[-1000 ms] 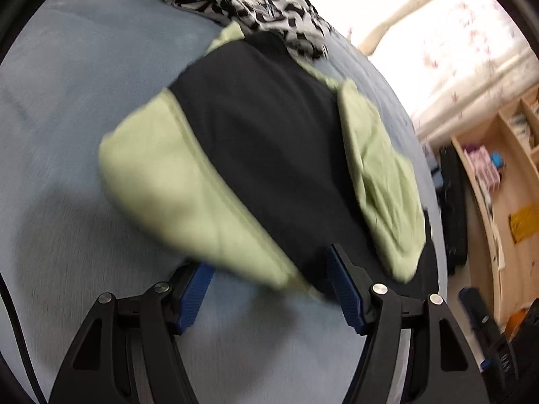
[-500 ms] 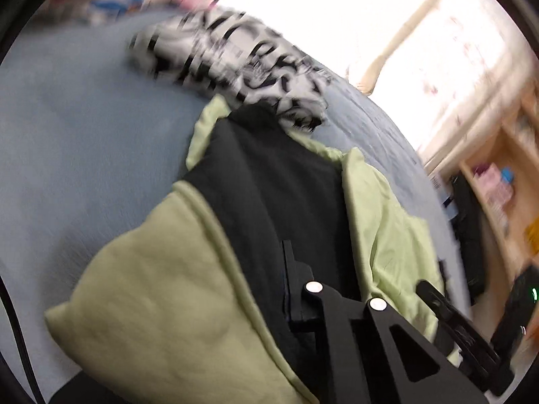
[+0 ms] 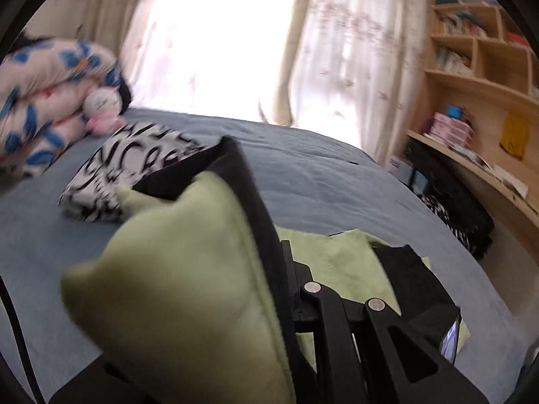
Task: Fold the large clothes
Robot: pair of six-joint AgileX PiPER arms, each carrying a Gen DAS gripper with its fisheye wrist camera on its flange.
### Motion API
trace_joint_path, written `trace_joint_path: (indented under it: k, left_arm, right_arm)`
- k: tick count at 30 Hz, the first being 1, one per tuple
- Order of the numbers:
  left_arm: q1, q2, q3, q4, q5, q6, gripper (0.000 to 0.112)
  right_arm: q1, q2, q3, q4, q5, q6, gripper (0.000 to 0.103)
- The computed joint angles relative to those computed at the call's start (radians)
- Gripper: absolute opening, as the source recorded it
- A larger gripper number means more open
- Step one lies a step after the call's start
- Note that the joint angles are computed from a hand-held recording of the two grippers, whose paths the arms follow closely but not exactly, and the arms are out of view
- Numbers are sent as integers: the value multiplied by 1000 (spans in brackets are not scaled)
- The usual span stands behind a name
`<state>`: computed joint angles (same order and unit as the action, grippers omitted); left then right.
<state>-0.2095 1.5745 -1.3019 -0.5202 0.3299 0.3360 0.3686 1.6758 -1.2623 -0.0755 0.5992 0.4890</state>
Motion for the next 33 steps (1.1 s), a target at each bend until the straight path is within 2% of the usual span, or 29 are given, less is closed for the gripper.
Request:
trace_joint_path:
  k: [4, 6, 8, 9, 12, 16, 18, 21, 23, 30, 33]
  left_arm:
    - [-107, 35, -95, 176, 31, -132, 4]
    - [-179, 55, -140, 311, 36, -229, 4]
    - [-260, 94, -205, 408, 59, -287, 4]
    - [-295, 117, -236, 439, 71, -304, 4]
    - [-415, 204, -339, 513, 112, -350, 5]
    - [-559, 349, -465, 553, 174, -383, 5]
    - [-603, 420, -510, 555, 207, -390, 6]
    - [-639, 554, -631, 573, 327, -422, 6]
    - [-638, 601, -668, 562, 369, -433, 7]
    - [-637, 519, -575, 489, 279, -425, 7]
    - [-626, 524, -559, 441, 287, -412, 7]
  right_arm:
    - [-117, -76, 90, 387, -30, -270, 12]
    - [-201, -125, 135, 586, 8, -414, 10]
    - [-299, -205, 193, 664, 51, -468, 10]
    - [-339, -246, 218, 643, 59, -457, 10]
    - [-451, -375, 258, 421, 100, -297, 10]
    - [-638, -486, 302, 278, 157, -249, 11]
    - [-732, -505, 322, 306, 176, -310, 11]
    - [-845, -491, 335, 374, 208, -404, 11]
    - [-914, -496, 353, 434, 229, -489, 11]
    - [-981, -514, 378, 505, 231, -571, 11]
    - [-1001, -524, 387, 510, 245, -583, 11]
